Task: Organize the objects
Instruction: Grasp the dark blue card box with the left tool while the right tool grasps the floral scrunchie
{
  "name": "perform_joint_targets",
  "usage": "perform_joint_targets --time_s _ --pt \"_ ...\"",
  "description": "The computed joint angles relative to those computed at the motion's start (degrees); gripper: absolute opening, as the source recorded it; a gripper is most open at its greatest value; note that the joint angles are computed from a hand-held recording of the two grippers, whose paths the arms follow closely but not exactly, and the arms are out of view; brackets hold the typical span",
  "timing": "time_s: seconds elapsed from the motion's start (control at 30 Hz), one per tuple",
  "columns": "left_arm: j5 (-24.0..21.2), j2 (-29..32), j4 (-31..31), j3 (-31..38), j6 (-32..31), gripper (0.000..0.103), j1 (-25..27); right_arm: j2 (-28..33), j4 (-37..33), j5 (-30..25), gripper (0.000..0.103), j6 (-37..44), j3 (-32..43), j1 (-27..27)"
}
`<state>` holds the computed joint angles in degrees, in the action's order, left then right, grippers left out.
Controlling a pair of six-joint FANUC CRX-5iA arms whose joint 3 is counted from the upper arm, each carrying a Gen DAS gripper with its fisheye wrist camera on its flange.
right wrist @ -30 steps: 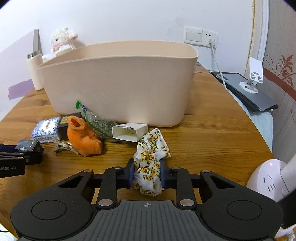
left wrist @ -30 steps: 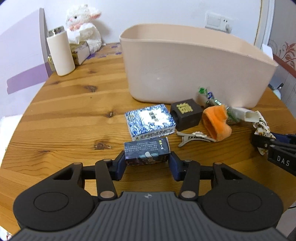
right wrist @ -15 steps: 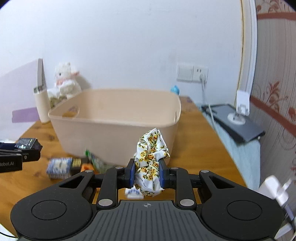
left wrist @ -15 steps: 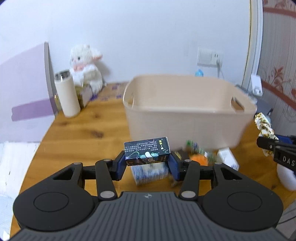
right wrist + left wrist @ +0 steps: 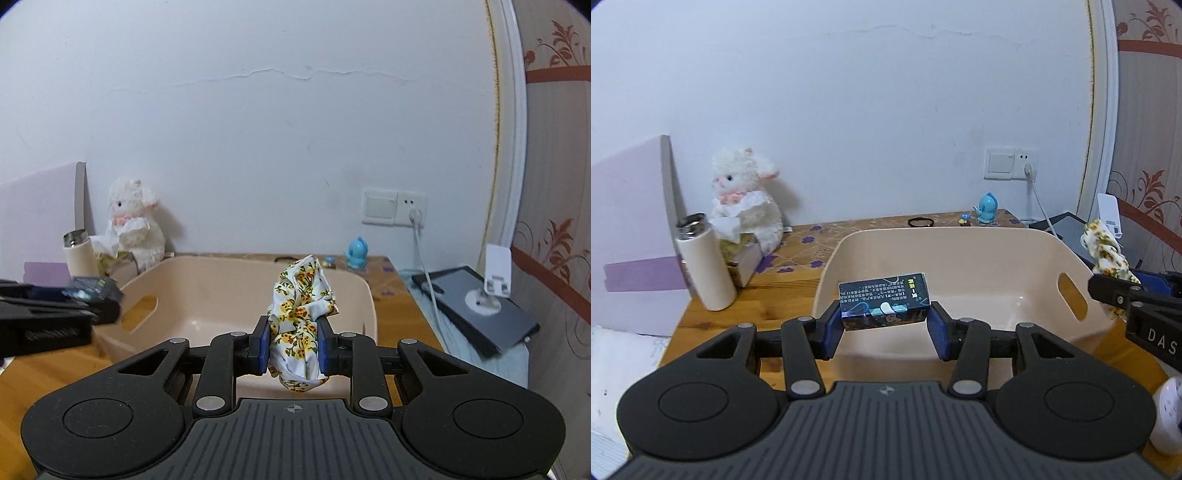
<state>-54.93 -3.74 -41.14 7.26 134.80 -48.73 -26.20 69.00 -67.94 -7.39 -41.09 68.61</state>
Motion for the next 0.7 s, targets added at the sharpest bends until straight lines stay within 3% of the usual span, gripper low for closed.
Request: perform_joint_targets --time_s 0.3,0.57,0.6,0.63,0.7 --pt "0.2 9.61 7.04 7.03 -5.54 0.05 5.64 5.46 -3.93 9.36 0.022 6.84 4.18 -9.54" --pt "-0.99 13.74 13.63 7.99 -11.42 0.051 9.18 9.01 -9.93 11.98 0.024 10.06 6.19 -12.65" --pt "-0.9 13.81 14.53 7.9 -12.39 0.051 9.51 9.04 -10.47 11.98 0.025 10.43 6.29 -12.69" --pt "-0.79 13.68 15.1 7.74 -13.04 0.051 9.61 8.96 -10.25 11.84 0.037 10.23 6.13 -12.58" --pt "-0.43 13.16 15.27 7.38 -13.55 0.056 9.55 8.61 -9.07 11.16 0.044 9.57 5.75 -12.0"
